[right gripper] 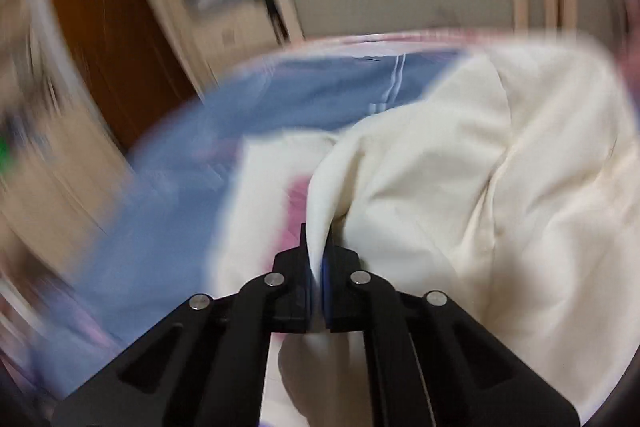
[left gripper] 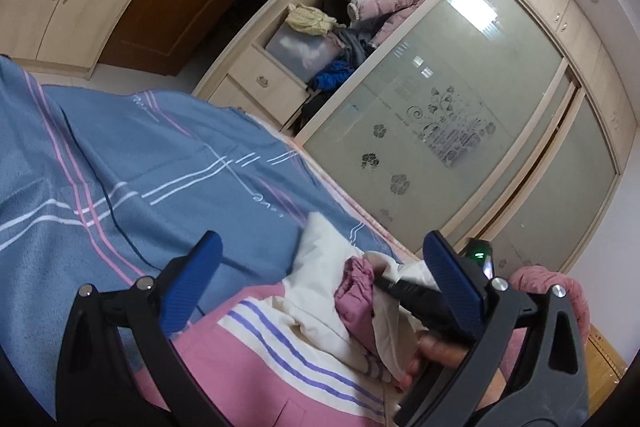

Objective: Fold large clothes

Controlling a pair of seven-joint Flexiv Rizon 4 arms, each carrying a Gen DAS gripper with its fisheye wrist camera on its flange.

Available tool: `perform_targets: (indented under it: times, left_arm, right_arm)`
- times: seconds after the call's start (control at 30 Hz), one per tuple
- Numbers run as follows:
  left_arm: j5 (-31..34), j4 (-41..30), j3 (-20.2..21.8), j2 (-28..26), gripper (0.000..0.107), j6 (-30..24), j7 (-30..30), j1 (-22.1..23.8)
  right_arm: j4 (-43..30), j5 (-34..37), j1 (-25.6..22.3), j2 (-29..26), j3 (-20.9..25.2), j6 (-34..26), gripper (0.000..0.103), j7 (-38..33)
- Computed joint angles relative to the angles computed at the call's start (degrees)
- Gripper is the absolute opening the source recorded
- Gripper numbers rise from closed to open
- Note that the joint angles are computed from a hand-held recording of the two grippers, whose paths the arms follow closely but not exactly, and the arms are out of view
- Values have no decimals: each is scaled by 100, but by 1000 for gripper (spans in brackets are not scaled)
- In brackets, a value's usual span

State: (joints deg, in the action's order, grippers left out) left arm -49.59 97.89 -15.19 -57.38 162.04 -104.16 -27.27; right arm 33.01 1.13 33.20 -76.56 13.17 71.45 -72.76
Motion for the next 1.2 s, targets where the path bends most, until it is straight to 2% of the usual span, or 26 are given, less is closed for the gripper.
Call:
perform_targets:
  times: [0.03, 0.07, 0.13, 0.2, 0.23, 0.3, 0.33, 0.37, 0.4, 0.43, 0.47, 0.5, 0.57, 0.6, 0.63, 0.67, 0.7, 0.73, 0.77, 0.83, 0.87, 0.93, 1.0, 1.07, 1.13, 1.2]
  left_arm:
    - [15, -11, 12, -8, 101, 24, -2, -11]
    - [34, -18, 17, -12, 101, 29, 5, -15]
    - [92, -20, 14, -3, 101, -31, 34, -5]
    - [143, -46, 13, -4, 101, -103, 64, -9]
    - [154, -52, 18, -4, 101, -129, 83, -12]
    - [203, -94, 26, 0, 101, -283, 182, -12]
    - [256, -113, 28, 2, 101, -382, 206, -2]
    - [293, -127, 33, 7, 101, -458, 209, 9]
    - [425, -133, 30, 20, 101, -617, 200, 42]
    - [528, -132, 47, 32, 101, -733, 192, 56]
    - [584, -150, 73, 32, 101, -824, 208, 49]
    - [640, -194, 106, 32, 101, -954, 281, 27]
    - [728, -237, 163, 22, 101, -1065, 337, -22]
    - [808, -258, 180, 36, 101, -1182, 393, -37]
    - [781, -284, 206, 52, 101, -1276, 488, -80]
    - [655, -323, 250, 74, 101, -1390, 697, -174]
    - [557, -357, 283, 98, 101, -1507, 884, -243]
    - [518, -385, 305, 123, 101, -1654, 1063, -298]
    - [533, -400, 307, 146, 101, -1798, 1176, -330]
    - [429, -439, 327, 185, 101, -2070, 1399, -426]
    - [349, -441, 349, 200, 101, -2168, 1504, -491]
    - [-68, -558, 446, 214, 101, -2485, 1989, -736]
    - [-645, -715, 548, 203, 101, -2724, 2604, -1031]
    - [-950, -758, 538, 209, 101, -2808, 2998, -1183]
    - [-946, -688, 477, 251, 101, -2827, 3153, -1231]
    - [-896, -570, 459, 304, 101, -2750, 3207, -1276]
  right_arm:
    - [-191, 324, -115, -92, 467, 3, 4, -290]
    - [-498, 969, -208, -215, 933, -117, 4, -822]
    - [-878, 1565, -332, -440, 1554, -445, 4, -1417]
    - [-1027, 2088, -382, -591, 1676, -582, 4, -1455]
    - [-934, 2041, -344, -557, 1457, -547, 5, -1168]
    - [-188, 1155, -128, -245, 584, -109, 8, -684]
    - [279, 459, 39, -59, 118, 235, 23, -929]
    - [746, 136, 202, 175, -349, 469, 40, -819]
    - [1212, 151, 400, 433, -815, 679, 69, -747]
    - [1679, 539, 656, 708, -1282, 992, 84, -1037]
    - [2145, 979, 930, 957, -1749, 1314, 87, -1186]
    - [2612, 1793, 1255, 1232, -2215, 1631, 88, -1709]
    - [3545, 2469, 1749, 1643, -2871, 2215, 88, -1883]
    - [4012, 2340, 1797, 1820, -2926, 2555, 90, -1599]
    - [4479, 2476, 1772, 2059, -2855, 2883, 98, -1592]
    - [4945, 2976, 1728, 2358, -2668, 3246, 101, -1959]
    - [5263, 3103, 1734, 2497, -2668, 3451, 102, -1989]
    - [5730, 3602, 1901, 2691, -2796, 3752, 102, -2292]
    - [6196, 3850, 2170, 2809, -3098, 3974, 102, -2269]
    - [7029, 3680, 2276, 2932, -3198, 4583, 102, -1759]
    - [7496, 3437, 2113, 3064, -2981, 4992, 102, -1426]
    - [8252, 2794, 2105, 3033, -3026, 5768, 102, -447]
    - [8612, 2667, 2267, 2857, -3222, 6367, 102, -168]
    - [8711, 3111, 2497, 2677, -3322, 6688, 102, -531]
    - [8745, 3358, 2405, 2559, -3108, 6999, 102, -713]
    - [8896, 2967, 1966, 2655, -2689, 7336, 102, -230]
